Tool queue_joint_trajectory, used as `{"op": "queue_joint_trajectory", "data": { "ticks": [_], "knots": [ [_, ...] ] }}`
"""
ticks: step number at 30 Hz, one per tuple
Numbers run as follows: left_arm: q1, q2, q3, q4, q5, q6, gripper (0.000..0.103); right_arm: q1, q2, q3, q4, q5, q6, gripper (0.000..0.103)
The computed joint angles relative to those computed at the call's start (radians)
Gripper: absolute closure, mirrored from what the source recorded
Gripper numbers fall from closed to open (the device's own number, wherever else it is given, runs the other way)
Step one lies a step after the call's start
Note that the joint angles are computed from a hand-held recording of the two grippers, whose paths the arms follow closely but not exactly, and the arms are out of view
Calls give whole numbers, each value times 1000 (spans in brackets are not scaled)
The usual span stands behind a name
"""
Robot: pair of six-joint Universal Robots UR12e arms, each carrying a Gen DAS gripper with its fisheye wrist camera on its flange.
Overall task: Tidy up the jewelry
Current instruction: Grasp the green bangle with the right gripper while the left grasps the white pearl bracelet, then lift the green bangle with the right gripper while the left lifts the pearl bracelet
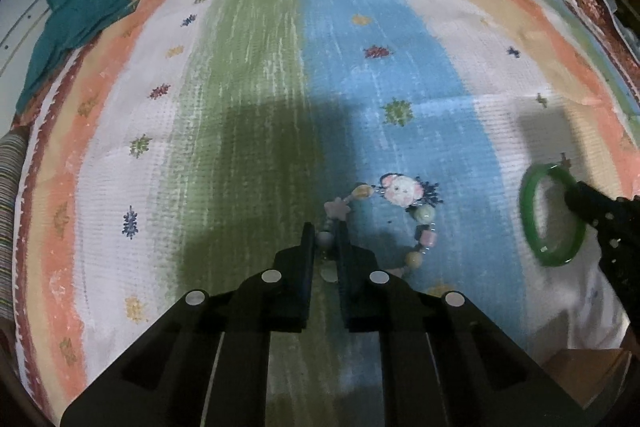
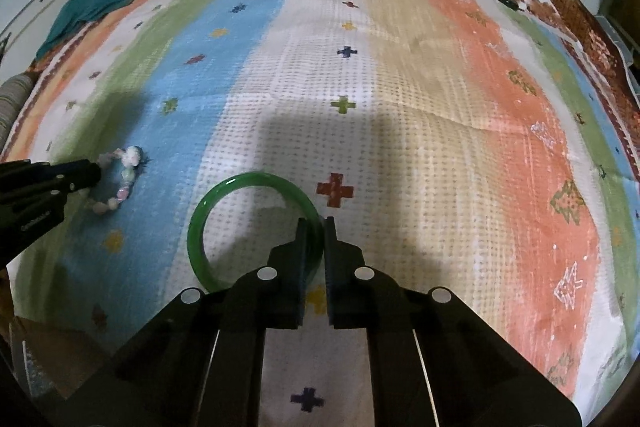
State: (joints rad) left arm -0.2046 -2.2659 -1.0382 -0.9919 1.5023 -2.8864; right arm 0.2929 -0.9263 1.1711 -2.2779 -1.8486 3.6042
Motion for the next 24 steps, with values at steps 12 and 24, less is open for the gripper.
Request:
{"op": "queue_joint_trajectory", "data": {
  "ticks": [12, 24],
  "knots": [
    [3, 72, -66, 90, -119, 7, 93, 31, -50, 46, -111, -90, -14, 95],
    [9, 141, -140, 183, -192, 12, 93, 48, -93, 85, -194, -126, -35, 95]
  ]
}}
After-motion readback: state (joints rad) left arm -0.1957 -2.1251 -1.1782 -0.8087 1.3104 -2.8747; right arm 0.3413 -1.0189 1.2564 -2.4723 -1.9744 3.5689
